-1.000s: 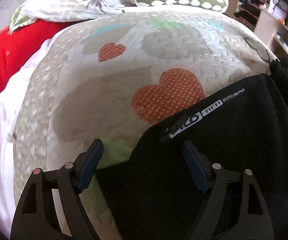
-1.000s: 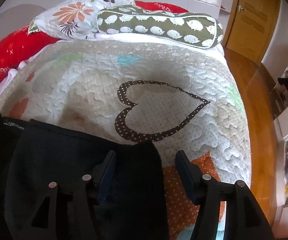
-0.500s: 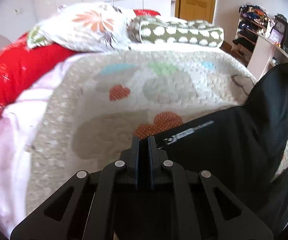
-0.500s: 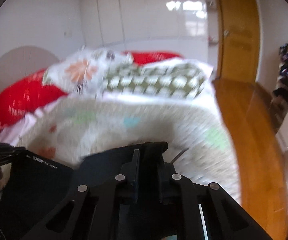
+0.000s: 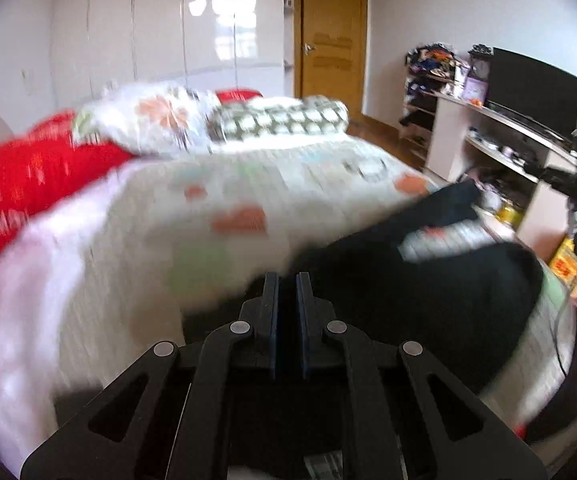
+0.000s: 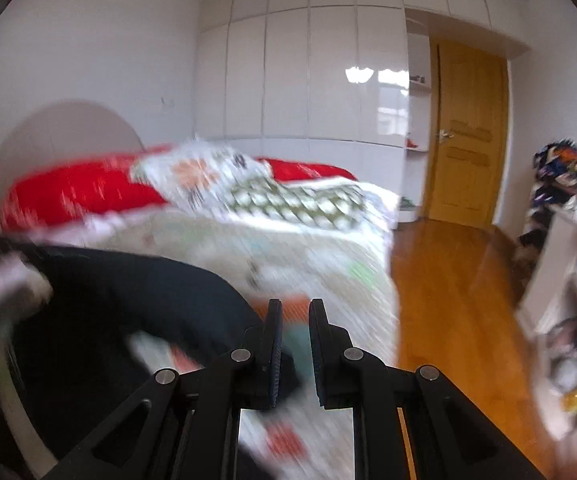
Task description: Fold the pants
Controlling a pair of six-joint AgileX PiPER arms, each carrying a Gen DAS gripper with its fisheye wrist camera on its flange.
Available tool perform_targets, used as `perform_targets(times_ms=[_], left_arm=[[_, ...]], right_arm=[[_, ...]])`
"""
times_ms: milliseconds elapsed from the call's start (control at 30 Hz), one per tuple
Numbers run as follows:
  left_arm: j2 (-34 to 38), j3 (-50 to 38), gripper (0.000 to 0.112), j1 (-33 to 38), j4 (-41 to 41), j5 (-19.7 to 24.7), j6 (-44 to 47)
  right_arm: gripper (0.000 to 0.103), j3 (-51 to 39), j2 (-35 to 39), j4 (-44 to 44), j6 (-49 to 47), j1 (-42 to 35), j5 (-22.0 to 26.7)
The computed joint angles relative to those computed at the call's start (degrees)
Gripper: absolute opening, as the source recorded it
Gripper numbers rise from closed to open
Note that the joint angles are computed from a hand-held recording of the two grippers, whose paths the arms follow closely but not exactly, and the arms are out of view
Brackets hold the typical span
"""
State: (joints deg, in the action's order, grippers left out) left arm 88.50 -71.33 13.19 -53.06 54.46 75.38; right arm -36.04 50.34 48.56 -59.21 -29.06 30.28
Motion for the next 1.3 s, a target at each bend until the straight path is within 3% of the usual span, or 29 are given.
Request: perform_targets(times_ms=[33, 100, 200, 267, 300, 333, 433, 567, 633, 767, 800, 833, 867, 900, 967, 1100, 1233, 1300], left_arm=[[-0.74, 3.13, 0.007, 1.3, 1.31, 0.83, 0.63], [-2.07, 7.69, 0.007, 1.23, 3.71, -1.77, -0.1], [-2.1, 10.37, 0.007, 1.46, 3.45, -2.09, -2.69], [-2.39, 11.04, 0.007, 1.11, 1.73, -2.82, -3.59], [-2.85, 11.5, 0.007, 1.26, 1.07, -2.83, -3.33], [-3.23, 11.6, 0.007, 1.03, 0.75, -2.92, -3.47], [-3.4, 10.8, 0.007, 0.92, 0.92, -2.64, -3.27], [-2.95, 9.46, 0.007, 1.97, 1.25, -1.48, -2.39], [-2.83, 9.0, 0.007, 2.38, 1.03, -1.21, -1.81], [-1.32, 7.46, 0.007, 1.91, 1.13, -1.7, -1.87], [-0.88, 7.08, 0.007, 1.75, 1.22, -1.82, -2.39], [-0.29, 6.6, 0.007, 1.5, 1.39, -2.05, -3.24], [0.4, 5.96, 0.007, 1.29, 1.63, -2.13, -4.23], [0.59, 5.69, 0.007, 1.26, 1.77, -1.96, -4.64], [0.41, 5.17, 0.007, 1.44, 2.13, -1.42, -5.27], [-2.21, 5.73, 0.007, 4.61, -0.03, 2.25, -2.25], [-3.8, 7.37, 0.007, 9.13, -1.52, 6.96, 1.11], [-3.69, 8.46, 0.007, 10.37, -0.8, 7.93, 1.26]], right_arm=[[0.013, 2.02, -0.49, -1.34, 0.24, -4.5, 3.61], [0.013, 3.75, 0.16, -2.13, 1.34, -9.01, 7.01], [0.015, 4.09, 0.82, 4.85, 1.06, -12.26, 14.83], [0.027, 3.5, 1.8, 8.91, 3.31, -10.19, 17.93], [0.045, 3.18, 3.09, 11.61, 5.57, -7.63, 18.97], [0.056, 3.46, 4.52, 14.92, 7.2, -4.85, 19.03], [0.056, 3.23, 10.79, 20.57, 10.12, 3.25, 16.6], [0.056, -0.21, 19.55, 11.97, 25.67, 16.16, 0.91], [0.056, -0.45, 22.63, 11.8, 28.36, 16.47, -3.31], [0.056, -0.27, 26.35, 22.68, 20.3, 11.94, -2.77], [0.056, -0.64, 27.58, 25.73, 17.51, 11.11, -2.53], [0.046, -1.08, 28.25, 27.16, 16.0, 10.31, -1.96], [0.032, -1.89, 28.85, 26.92, 15.53, 9.42, 0.02], [0.01, -1.91, 28.4, 27.13, 15.24, 9.54, -0.19], [0.006, -1.14, 25.33, 28.97, 12.25, 9.43, 0.06], [0.004, 2.58, 10.24, 24.76, 11.67, 4.01, 7.11], [0.004, 5.16, -0.96, 17.86, 13.94, -7.56, 20.84], [0.004, 6.53, -3.48, 15.91, 14.85, -10.23, 24.79]])
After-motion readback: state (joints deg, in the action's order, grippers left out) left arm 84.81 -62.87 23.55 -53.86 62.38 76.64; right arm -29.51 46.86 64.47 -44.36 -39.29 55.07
